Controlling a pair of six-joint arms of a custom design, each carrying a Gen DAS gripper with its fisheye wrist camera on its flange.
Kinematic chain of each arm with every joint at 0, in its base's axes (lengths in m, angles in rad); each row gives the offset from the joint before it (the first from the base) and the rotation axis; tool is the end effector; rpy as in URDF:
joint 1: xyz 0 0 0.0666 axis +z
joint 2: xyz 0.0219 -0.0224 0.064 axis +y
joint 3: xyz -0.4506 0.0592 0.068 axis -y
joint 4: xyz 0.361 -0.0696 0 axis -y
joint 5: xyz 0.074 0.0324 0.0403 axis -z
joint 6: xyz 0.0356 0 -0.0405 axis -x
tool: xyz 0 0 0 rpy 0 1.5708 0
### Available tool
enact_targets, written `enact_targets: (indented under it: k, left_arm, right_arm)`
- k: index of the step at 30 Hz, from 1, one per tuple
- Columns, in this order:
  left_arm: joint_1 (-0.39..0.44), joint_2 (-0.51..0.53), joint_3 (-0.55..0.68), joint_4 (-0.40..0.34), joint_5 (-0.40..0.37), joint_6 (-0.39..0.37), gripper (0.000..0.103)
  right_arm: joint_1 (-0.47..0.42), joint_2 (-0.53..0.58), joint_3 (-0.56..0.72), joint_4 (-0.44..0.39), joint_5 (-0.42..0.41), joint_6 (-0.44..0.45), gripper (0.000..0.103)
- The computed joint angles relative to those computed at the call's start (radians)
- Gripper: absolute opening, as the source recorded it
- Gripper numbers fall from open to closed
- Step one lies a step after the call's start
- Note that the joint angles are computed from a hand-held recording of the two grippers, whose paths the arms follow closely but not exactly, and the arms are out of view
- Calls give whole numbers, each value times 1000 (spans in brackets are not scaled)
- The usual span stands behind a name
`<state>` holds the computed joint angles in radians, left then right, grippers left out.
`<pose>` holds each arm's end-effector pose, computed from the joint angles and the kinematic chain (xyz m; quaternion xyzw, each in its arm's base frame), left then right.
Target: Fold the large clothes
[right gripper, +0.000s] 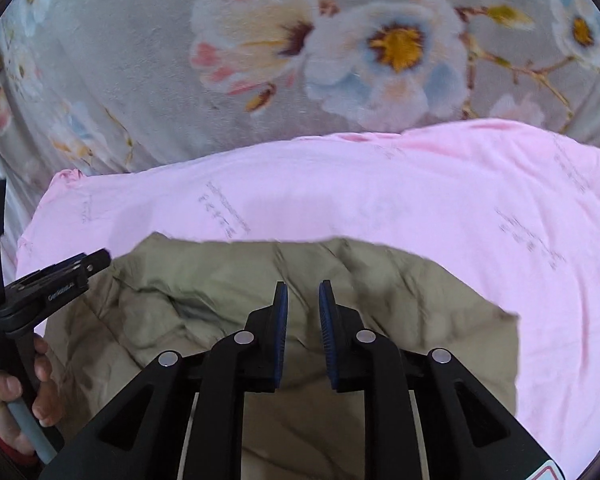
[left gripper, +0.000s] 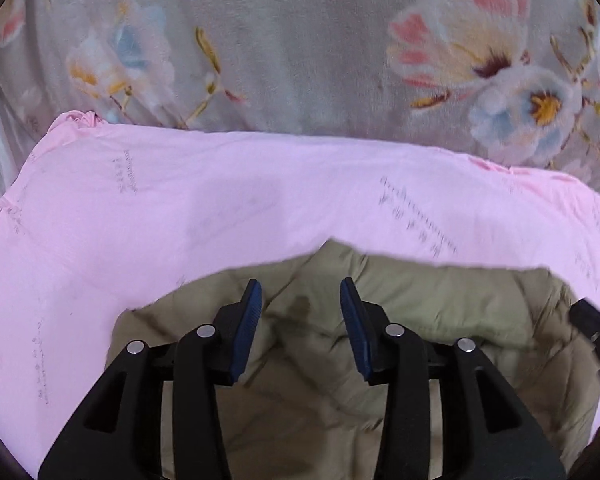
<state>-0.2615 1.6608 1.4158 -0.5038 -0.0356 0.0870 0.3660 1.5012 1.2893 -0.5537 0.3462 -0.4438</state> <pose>0.5416 -0.1441 0.4110 0.0728 0.9137 -0.0532 0.3962 0.4608 0.1632 0.4343 0.1027 0.9030 0.0064 0.4172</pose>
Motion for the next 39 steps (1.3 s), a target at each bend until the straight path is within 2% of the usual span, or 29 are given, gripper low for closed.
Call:
enact_targets:
  k: [4,5,7,8,10,13,18,32,36,38,39]
  left_arm:
    - [-31,106,90,-104,-4,39,40]
    - [-38,118,84,-98,-18,40,41]
    - [-53,113,19,11,-66,9,41]
    - [-58,109,1,38,-79,0,41]
    - [-63,103,-32,86,-89,-1,41]
    - [-62,102,-50,117,-83,6,42]
    - [-75,101,-59,134,-127,-13,42]
    - [-98,117,-42,116,-212,-55,42]
    - [-87,109,-47,125,-181,-41,43]
    - [-65,84,-71,135,-117,-7,50]
    - [-44,54,-96,129,-61,12,51]
  right_arm:
    - [-1,100,54,-20,-16,12,17]
    - [2,117,54,-14,-4,21,17]
    - [6,127,36,17,6,32,16]
    - [7,129,30,27,7,30,16]
    - [6,135,25,39,12,32,16]
    - [13,142,20,51,37,40,16]
    - [13,149,25,50,44,44,16]
    - [10,161,41,34,42,47,16]
    - [-22,126,-7,100,-69,13,16]
    - [-26,90,-48,135,-91,-20,16]
    - [-15,60,-67,114,-71,-47,17]
